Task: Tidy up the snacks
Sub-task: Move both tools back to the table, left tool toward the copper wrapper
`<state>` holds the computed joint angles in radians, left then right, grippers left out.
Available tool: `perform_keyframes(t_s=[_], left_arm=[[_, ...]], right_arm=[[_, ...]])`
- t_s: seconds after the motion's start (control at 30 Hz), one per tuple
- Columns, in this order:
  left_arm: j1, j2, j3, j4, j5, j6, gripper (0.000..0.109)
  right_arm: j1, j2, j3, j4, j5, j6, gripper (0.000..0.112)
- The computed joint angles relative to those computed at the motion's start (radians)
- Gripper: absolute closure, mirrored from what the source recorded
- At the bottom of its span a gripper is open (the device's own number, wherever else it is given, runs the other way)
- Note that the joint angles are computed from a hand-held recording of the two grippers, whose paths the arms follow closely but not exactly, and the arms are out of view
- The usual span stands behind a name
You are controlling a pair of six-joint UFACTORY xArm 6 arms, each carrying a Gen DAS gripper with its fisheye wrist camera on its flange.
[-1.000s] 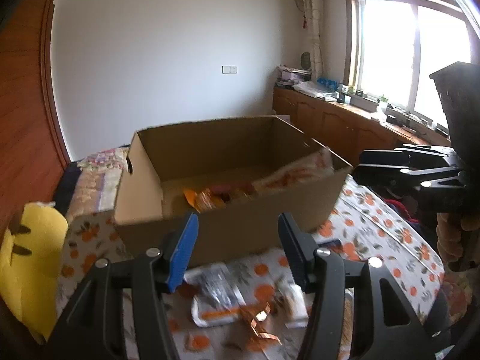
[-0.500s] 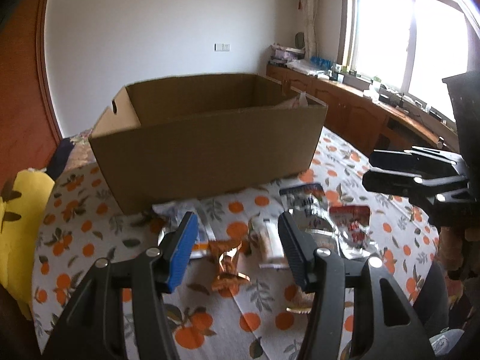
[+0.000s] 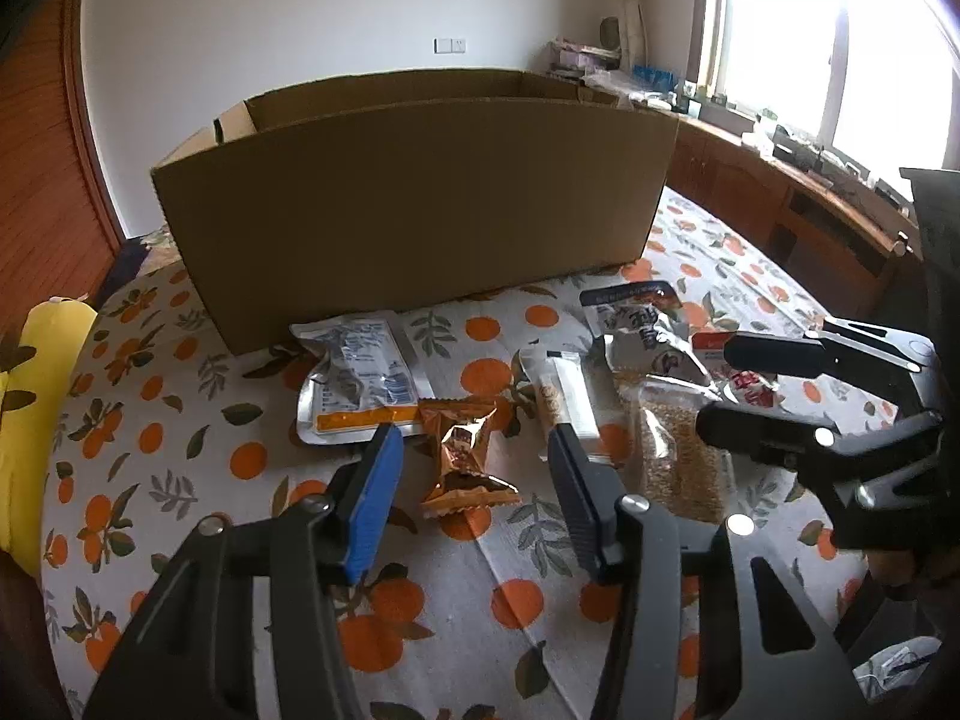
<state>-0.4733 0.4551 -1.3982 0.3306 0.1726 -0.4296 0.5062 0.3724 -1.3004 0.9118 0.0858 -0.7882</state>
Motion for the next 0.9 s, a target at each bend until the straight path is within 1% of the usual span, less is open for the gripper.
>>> perform_keyframes(t_s=[0.07,0.13,0.17,0.2,0.27,0.37,0.43,0.5,0.57,0.67,0.77,0.8,0.9], left_arm=[[-0.001,0.017,-0.03,0.029,0.033,-0.015,0.059],[0.0,0.033,-0.059,0.058,0.062,-0.03,0.06],[0.0,0.04,-0.072,0.063,0.078,-0.032,0.063],[-0.001,0.047,-0.084,0.059,0.094,-0.025,0.065],[-0.001,0.058,-0.099,0.049,0.112,-0.013,0.065],[-0.002,0.072,-0.111,0.002,0.123,0.033,0.065],[-0.005,0.08,-0.116,0.003,0.131,0.037,0.066],[-0.009,0.087,-0.123,-0.006,0.141,0.048,0.071],[-0.01,0.088,-0.118,-0.006,0.128,0.05,0.073],[-0.009,0.087,-0.113,-0.041,0.114,0.077,0.074],[-0.012,0.09,-0.115,-0.063,0.114,0.11,0.077],[-0.013,0.089,-0.114,-0.067,0.113,0.114,0.087],[-0.008,0.075,-0.098,-0.004,0.106,0.051,0.087]], right_arm=[[0.004,0.01,-0.005,0.01,-0.001,-0.01,0.053],[0.005,0.019,-0.007,-0.012,0.001,0.009,0.054],[0.007,0.023,-0.009,-0.016,0.002,0.012,0.053],[0.009,0.026,-0.009,-0.022,0.0,0.015,0.053],[0.017,0.029,0.001,-0.06,-0.025,0.039,0.052],[0.025,0.033,-0.006,-0.037,-0.032,0.004,0.052],[0.023,0.036,-0.012,-0.022,-0.02,-0.012,0.052],[0.02,0.037,-0.017,-0.019,-0.009,-0.011,0.052],[0.02,0.037,-0.022,0.019,-0.003,-0.042,0.052],[0.019,0.037,-0.027,0.068,0.004,-0.077,0.052],[0.019,0.038,-0.028,0.071,0.003,-0.077,0.052],[0.019,0.039,-0.029,0.081,0.004,-0.087,0.051],[0.02,0.04,-0.029,0.08,0.002,-0.086,0.052]])
